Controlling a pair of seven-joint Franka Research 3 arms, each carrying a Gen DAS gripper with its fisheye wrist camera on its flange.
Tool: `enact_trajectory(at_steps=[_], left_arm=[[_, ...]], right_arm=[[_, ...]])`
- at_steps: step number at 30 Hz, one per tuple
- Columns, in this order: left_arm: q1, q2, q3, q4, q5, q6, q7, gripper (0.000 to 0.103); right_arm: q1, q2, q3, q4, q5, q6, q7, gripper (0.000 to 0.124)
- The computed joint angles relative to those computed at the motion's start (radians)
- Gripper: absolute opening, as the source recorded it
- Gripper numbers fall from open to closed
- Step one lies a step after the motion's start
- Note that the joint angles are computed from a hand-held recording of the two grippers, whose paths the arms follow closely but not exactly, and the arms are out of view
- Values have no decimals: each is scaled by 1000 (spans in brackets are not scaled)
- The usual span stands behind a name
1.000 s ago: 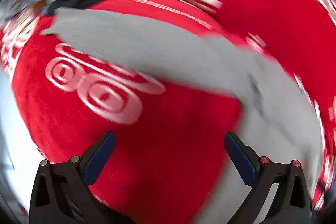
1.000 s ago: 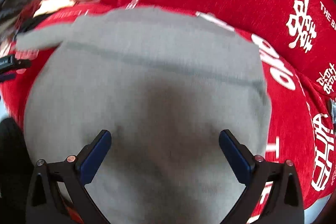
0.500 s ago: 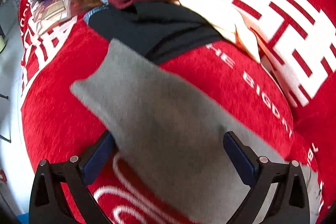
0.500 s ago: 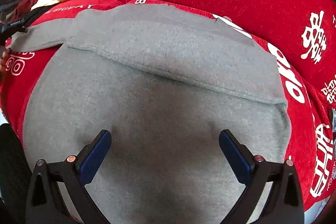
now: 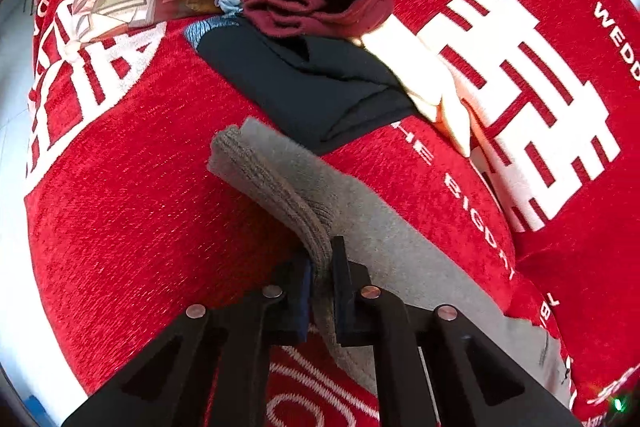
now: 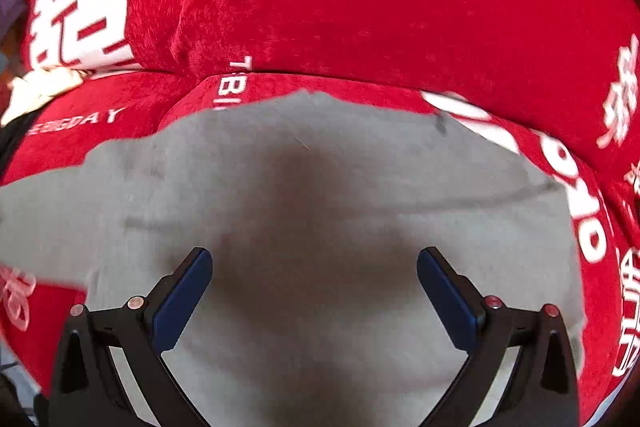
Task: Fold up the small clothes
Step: 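Fold the held sleeve across the sweater body with the left gripper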
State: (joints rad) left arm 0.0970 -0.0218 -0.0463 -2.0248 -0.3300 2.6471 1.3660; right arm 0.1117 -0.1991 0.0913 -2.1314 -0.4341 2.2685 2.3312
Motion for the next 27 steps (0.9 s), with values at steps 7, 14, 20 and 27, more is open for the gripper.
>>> enact_trajectory(at_steps=[7, 14, 20, 27], left_arm=[[-11, -61, 8, -40, -19, 31, 49, 9], [-52, -148, 16, -80, 37, 62, 48, 9], [-125, -213, -8, -82, 137, 44, 53, 9], [-238, -195, -96, 1, 228, -44, -2, 9]], right_arm=[[112, 235, 13, 209, -39, -29, 12, 102], [188, 241, 17, 217, 220, 113, -322, 102], [139, -63, -21, -38, 145, 157, -204, 101], [-83, -440, -43, -315, 140, 79, -184, 101]])
